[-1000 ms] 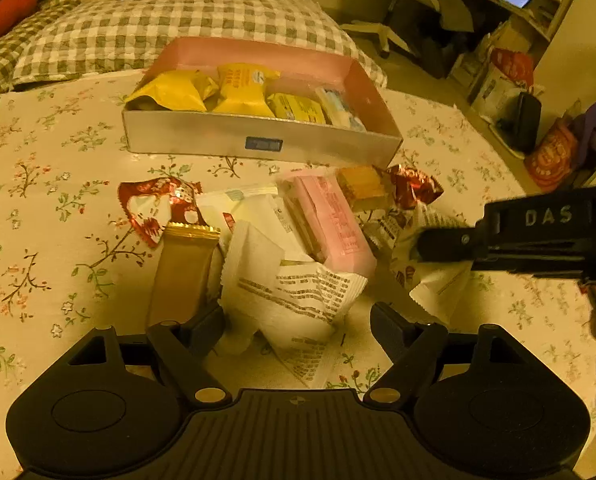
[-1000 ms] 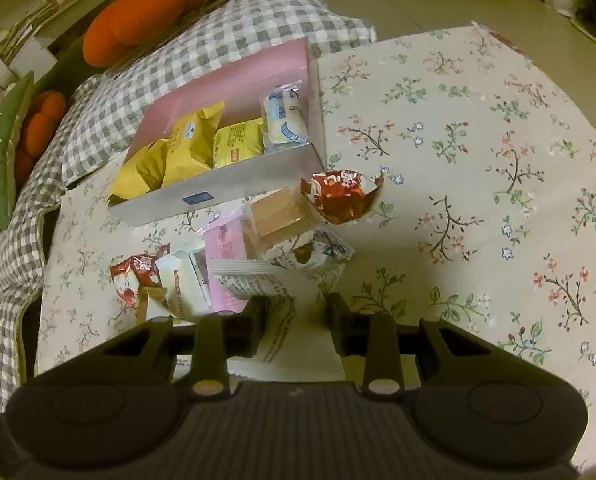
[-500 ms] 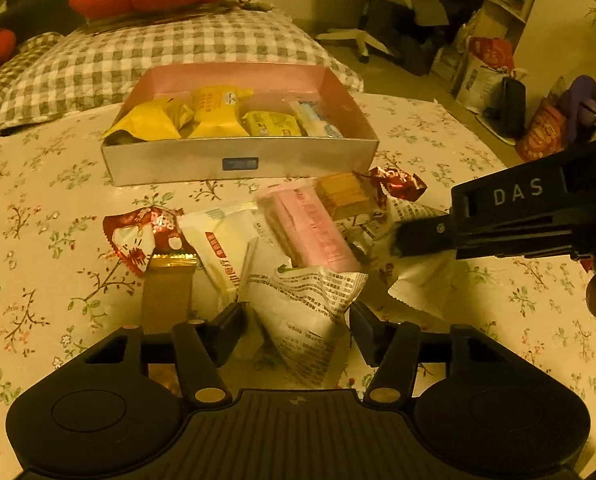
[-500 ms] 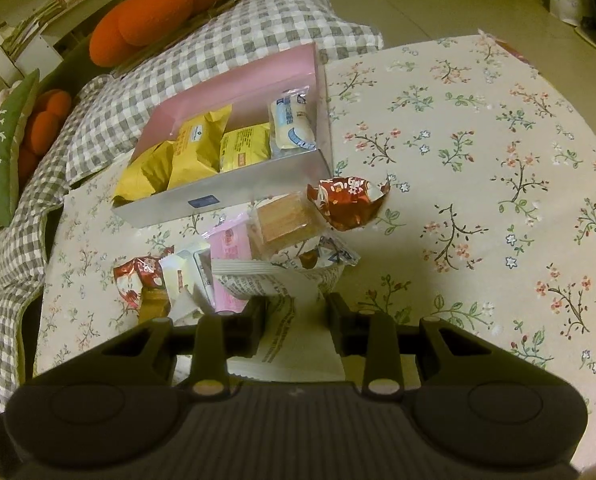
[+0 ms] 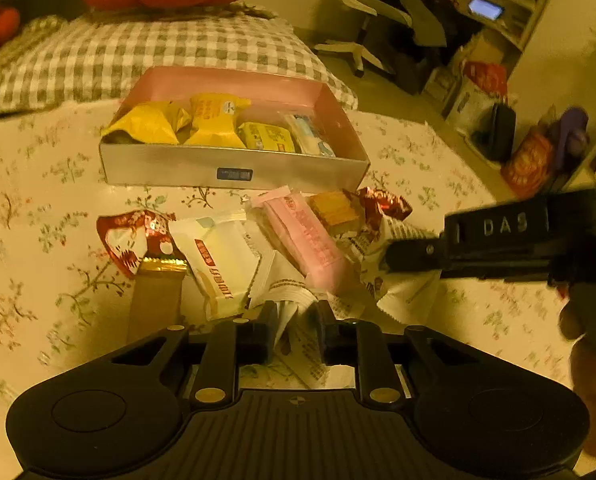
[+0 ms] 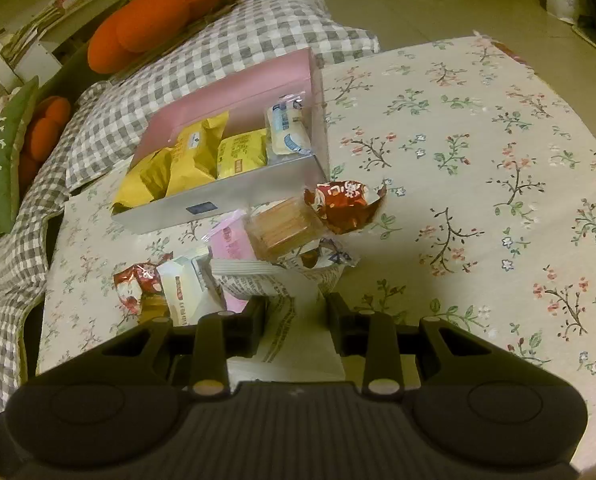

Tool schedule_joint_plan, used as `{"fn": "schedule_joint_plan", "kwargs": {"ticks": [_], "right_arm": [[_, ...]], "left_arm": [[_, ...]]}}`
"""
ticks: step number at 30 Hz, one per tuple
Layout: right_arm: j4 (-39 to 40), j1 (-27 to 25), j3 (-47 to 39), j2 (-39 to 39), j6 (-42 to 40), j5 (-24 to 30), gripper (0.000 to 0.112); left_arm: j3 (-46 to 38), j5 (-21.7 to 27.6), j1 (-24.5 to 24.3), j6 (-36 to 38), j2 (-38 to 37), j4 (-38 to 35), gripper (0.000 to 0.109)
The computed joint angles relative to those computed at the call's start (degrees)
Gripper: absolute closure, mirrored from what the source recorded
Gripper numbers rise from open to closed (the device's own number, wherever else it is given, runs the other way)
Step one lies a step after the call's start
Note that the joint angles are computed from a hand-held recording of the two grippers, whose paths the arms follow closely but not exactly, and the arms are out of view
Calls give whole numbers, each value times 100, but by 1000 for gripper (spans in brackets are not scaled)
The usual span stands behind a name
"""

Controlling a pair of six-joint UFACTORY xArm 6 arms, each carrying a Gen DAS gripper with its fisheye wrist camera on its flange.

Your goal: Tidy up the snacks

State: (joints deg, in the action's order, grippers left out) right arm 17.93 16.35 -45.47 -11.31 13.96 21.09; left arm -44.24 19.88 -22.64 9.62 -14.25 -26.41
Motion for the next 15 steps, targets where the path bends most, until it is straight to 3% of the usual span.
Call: {"fn": "schedule_joint_plan", "kwargs": {"ticks": [2,5,11,13,15], "right_arm": [[9,0,-3,5,-4,1,82],[-2,-12,2,-1,14,-13,82],[-297,-33,28,-38,241,-64,82],[-472,-39,37,-42,357,-98,82],[-488,-40,37,-32,346,-100,82]], "left_arm": [[-59,104,63,81,35,-413,79],[-118,211,112,1,98,-612,50],[-140,9,-71,-171,324,-42,27],[-123,-129,-151,-586,432,667,25],[-101,-232,-205,-622,516,802,25]]}}
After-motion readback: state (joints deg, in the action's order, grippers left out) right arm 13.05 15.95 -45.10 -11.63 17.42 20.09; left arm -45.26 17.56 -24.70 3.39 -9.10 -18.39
